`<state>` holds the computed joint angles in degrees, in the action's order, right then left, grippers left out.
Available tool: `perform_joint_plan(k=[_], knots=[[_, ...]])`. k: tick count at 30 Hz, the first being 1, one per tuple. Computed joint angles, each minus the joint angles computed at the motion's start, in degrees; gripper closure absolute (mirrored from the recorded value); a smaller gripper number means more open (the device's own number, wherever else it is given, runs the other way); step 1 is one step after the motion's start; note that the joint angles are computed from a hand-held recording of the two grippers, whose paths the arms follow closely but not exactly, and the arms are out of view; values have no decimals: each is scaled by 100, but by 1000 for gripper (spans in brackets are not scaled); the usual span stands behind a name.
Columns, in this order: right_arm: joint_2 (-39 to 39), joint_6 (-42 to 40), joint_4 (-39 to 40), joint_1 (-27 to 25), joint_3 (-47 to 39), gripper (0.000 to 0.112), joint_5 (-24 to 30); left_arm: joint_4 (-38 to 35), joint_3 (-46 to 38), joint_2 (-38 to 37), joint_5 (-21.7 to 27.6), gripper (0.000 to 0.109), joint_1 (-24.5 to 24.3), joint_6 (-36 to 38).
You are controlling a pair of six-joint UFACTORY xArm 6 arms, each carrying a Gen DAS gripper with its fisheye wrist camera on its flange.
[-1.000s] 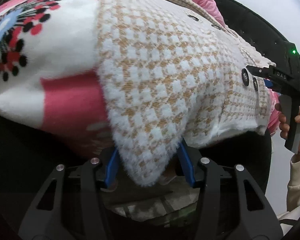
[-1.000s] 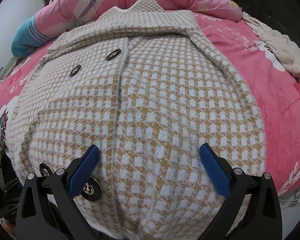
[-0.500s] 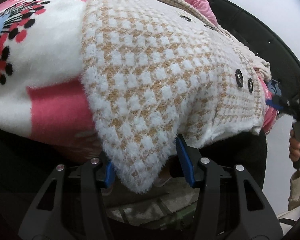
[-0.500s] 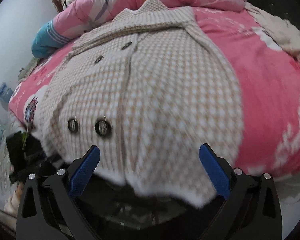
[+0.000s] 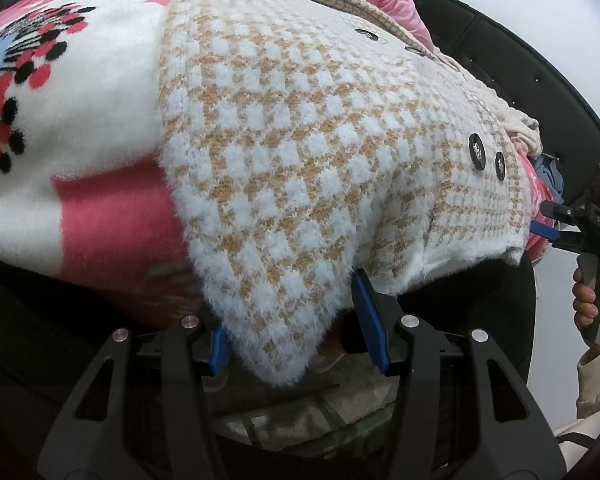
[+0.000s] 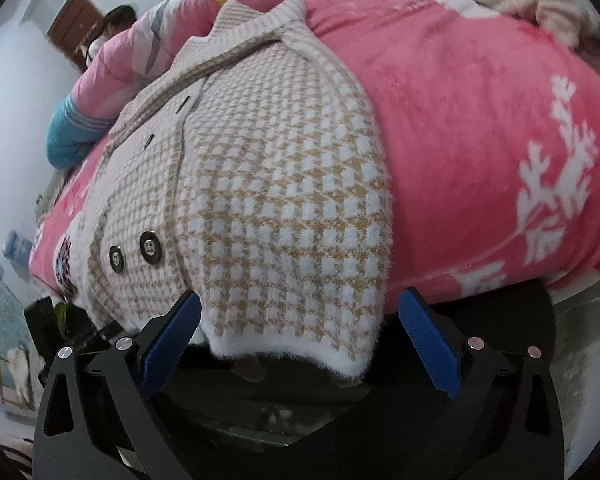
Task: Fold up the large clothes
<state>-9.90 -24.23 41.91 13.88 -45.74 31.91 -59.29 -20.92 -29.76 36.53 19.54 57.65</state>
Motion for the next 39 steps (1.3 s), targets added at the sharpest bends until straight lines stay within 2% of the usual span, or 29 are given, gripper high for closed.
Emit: perform_joint_plan(k=[12,17,19,21,26,29,31,32,33,35,38,39], knots=[[-10,-574,800,-183,263,40,319,116,26,-58,-227,58,-271,-305],[167,-720,1053,-435,293,52,560,125,47,-44,-283,58,-322,-360],[136,-826,1139,-440,349,60,611,150,72,-65,-299,58,-344,-387],[29,-1005,1204,-420,432,63,663,167,108,-101,-338,58,-387,-420],[-61,-981,1063,-265,449,70,558,172,156,-146,-403,58,-483,-499],[107,-853,1042,-271,384,79,479,176,184,-171,-435,58,-531,-579],[142,-780,1006,-228,372,92,398,245,246,-274,-434,69,-556,-641],[92,-717,920,-186,403,97,324,367,289,-366,-430,81,-576,-700],[32,-728,912,-188,432,101,302,538,348,-484,-456,90,-608,-818],[-249,-780,1027,-163,542,103,291,689,420,-768,-325,99,-582,-960],[-837,-1013,1351,-232,602,104,347,554,321,-1404,495,102,-125,-1023],[-1168,-1128,1432,-282,577,104,302,308,185,-1648,1002,102,203,-940]])
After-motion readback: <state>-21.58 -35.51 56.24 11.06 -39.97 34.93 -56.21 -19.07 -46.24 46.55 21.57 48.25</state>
